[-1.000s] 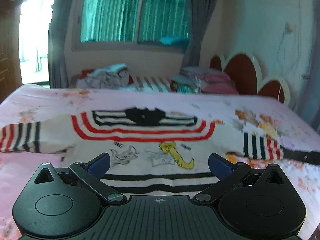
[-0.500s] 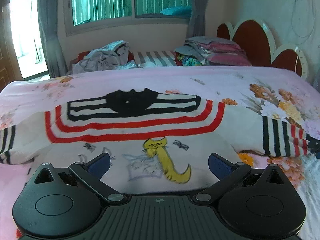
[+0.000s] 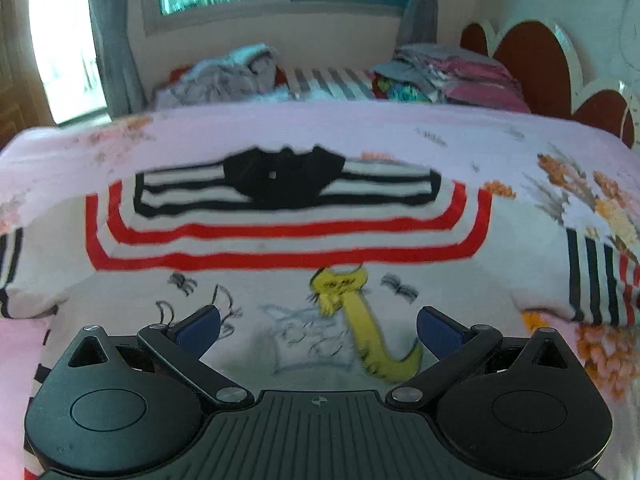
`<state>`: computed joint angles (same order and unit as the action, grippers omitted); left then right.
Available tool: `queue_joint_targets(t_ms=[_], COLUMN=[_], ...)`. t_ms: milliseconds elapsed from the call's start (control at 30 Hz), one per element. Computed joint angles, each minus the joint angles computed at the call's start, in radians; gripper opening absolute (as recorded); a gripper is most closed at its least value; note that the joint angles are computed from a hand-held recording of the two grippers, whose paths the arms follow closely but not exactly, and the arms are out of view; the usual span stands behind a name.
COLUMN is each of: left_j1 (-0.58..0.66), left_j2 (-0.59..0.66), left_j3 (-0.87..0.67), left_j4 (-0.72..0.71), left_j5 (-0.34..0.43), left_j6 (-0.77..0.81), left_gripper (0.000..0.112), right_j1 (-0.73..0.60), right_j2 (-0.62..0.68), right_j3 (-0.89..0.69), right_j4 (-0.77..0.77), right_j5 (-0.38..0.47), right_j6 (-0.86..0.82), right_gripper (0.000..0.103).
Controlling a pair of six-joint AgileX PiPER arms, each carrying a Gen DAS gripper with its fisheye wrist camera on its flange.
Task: Fold small clothes
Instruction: 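Grasp the black sleeve cuff with the right tool, then fold the held sleeve across the sweater body with the right tool, release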
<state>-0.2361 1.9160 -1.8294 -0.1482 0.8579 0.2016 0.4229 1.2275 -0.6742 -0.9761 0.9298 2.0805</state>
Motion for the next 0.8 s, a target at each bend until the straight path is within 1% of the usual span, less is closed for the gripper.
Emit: queue_joint_targets(t_ms=[33,67,133,200,267,367,433,500,567,633,667,700,767,800], left_j1=[0.024,0.049,0.101,0.146,0.18,0.235,0.274,0.306,0.341,0.375,0.39,0.405,0.424,0.429], left_j2=[0.016,0.027,0.059,0.107,0.147,0.219,0.257,0.282,0.317,0.36,0.382,0.399,0.418,0.412], left_j3=[-0.022,-0.034,-0.072,-0.14,-0.197,-0.307,-0.367,-0.41,-0.474,-0.553,-0.593,-0.623,-0.651,-0.638], left_j4=[-0.037,-0.071,-0.137,-0.168,-0.151,-0.135,-0.155,-0.15,-0.173,-0.19,-0.204,-0.218,-0.237,-0.239], left_j5=[0.025,0.034,0.052,0.088,0.095,0.134,0.158,0.166,0.201,0.24,0.26,0.278,0.293,0.283], left_j6=[0.045,0.087,0.157,0.184,0.165,0.159,0.197,0.217,0.228,0.221,0.224,0.226,0.232,0.237], left_gripper=[0.103,0.103,0.103,0.103,0.103,0.103,0.103,0.103,0.103,0.103,0.103,0.103,0.103,0.103], right_j1=[-0.002,0.003,0.043,0.078,0.116,0.172,0.202,0.223,0.24,0.257,0.266,0.273,0.288,0.289], right_j2=[0.012,0.027,0.07,0.101,0.17,0.317,0.428,0.547,0.667,0.804,0.851,0.916,1.023,1.072], right_j3=[-0.017,-0.043,-0.125,-0.204,-0.316,-0.52,-0.66,-0.812,-0.97,-1.162,-1.228,-1.325,-1.479,-1.552], right_j4=[-0.003,-0.003,-0.006,-0.019,-0.031,-0.034,-0.015,0.034,0.096,0.189,0.221,0.261,0.342,0.38], right_j5=[0.009,0.03,0.106,0.13,0.138,0.103,0.068,0.032,0.014,0.022,0.03,0.05,0.08,0.105], right_j6=[-0.014,-0.045,-0.122,-0.18,-0.276,-0.411,-0.491,-0.58,-0.69,-0.837,-0.886,-0.953,-1.061,-1.104], right_gripper=[0.014,0.01,0.009,0.009,0.009,0.008,0.008,0.008,0.008,0.008,0.008,0.008,0.008,0.008])
